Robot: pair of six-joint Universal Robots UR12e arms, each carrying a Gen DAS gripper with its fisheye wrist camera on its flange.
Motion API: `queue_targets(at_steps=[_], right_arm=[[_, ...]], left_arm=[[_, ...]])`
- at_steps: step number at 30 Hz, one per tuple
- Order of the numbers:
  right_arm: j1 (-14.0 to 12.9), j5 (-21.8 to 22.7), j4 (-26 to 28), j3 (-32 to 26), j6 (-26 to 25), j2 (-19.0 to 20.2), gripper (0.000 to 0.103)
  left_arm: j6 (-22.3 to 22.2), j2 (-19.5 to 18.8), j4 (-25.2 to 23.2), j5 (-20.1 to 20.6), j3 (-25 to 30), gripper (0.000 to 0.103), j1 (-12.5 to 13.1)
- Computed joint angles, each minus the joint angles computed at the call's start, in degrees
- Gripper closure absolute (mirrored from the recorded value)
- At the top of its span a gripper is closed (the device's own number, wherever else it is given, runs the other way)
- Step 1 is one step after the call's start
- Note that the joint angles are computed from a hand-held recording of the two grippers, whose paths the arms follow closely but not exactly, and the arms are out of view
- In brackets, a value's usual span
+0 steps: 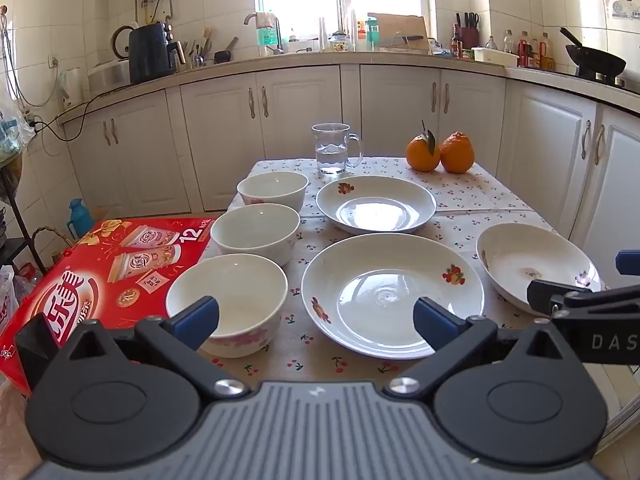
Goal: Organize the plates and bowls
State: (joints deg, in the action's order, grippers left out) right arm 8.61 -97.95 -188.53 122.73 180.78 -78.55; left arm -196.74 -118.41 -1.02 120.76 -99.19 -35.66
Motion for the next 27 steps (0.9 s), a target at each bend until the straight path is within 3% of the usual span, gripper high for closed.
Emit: queue_targets(at_steps=[27], right_arm=[[0.1,-0.5,-0.8,0.3,-0.6,0.0,0.000]], left_arm=[[-0.5,0.4,0.3,0.1,-0.7,0.001,-0.1]])
